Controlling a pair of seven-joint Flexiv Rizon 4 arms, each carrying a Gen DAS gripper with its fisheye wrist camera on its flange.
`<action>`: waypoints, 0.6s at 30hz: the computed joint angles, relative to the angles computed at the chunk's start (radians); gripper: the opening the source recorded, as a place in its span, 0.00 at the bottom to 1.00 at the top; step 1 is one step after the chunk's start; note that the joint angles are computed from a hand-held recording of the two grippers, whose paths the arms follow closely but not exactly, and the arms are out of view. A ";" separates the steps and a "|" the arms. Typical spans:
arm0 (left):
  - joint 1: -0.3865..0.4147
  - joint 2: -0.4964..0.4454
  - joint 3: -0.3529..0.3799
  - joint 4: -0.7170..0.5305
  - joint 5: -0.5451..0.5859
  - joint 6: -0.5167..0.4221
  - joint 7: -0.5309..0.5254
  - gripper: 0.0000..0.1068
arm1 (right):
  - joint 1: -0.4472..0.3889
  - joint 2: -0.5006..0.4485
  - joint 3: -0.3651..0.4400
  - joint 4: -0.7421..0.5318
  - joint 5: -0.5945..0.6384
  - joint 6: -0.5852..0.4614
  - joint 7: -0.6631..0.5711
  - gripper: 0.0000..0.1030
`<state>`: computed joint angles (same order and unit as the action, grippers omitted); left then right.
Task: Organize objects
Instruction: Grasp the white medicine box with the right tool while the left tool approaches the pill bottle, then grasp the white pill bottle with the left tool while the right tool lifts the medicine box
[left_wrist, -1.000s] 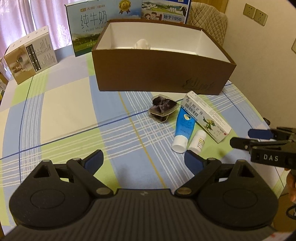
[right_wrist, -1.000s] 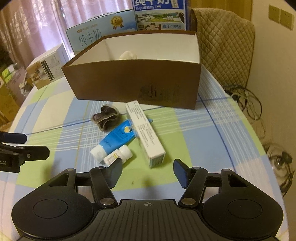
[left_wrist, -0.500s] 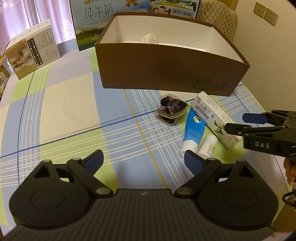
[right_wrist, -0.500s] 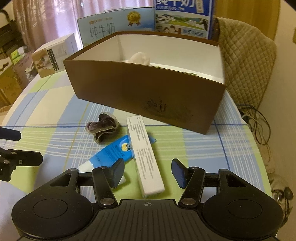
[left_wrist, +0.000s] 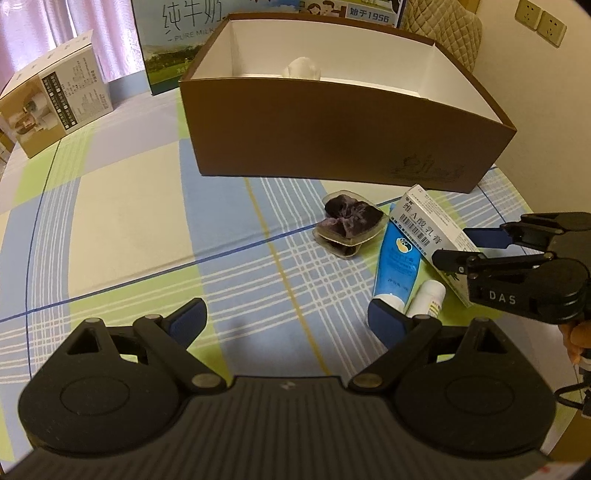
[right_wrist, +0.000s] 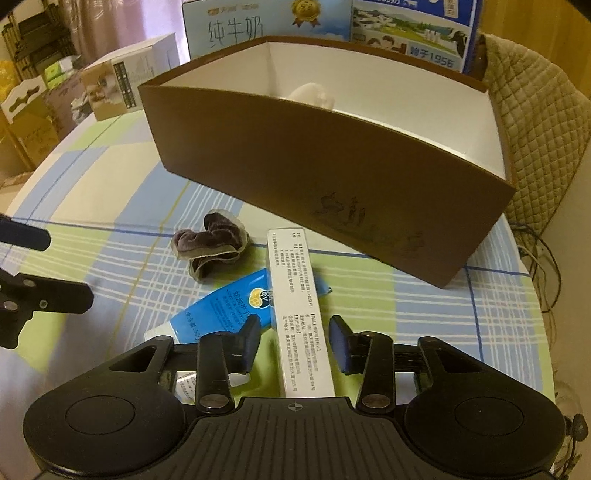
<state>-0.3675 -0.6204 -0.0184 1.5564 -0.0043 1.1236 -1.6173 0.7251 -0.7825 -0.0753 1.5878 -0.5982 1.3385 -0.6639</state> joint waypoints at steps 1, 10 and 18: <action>-0.001 -0.004 -0.001 -0.007 0.001 -0.005 0.001 0.86 | -0.003 -0.001 0.003 0.000 0.000 0.000 -0.005 0.26; -0.002 -0.034 -0.026 -0.043 -0.011 -0.022 0.041 0.85 | 0.021 0.044 -0.048 0.082 0.007 0.081 0.047 0.21; 0.007 -0.048 -0.092 -0.031 -0.059 0.009 0.157 0.79 | 0.101 0.172 -0.181 0.274 -0.037 0.120 0.231 0.21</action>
<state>-0.3606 -0.6683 -0.1099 1.5253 -0.0631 1.1325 -1.4604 0.8263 -0.6104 -0.2564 1.8614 -0.6356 1.4581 -0.4326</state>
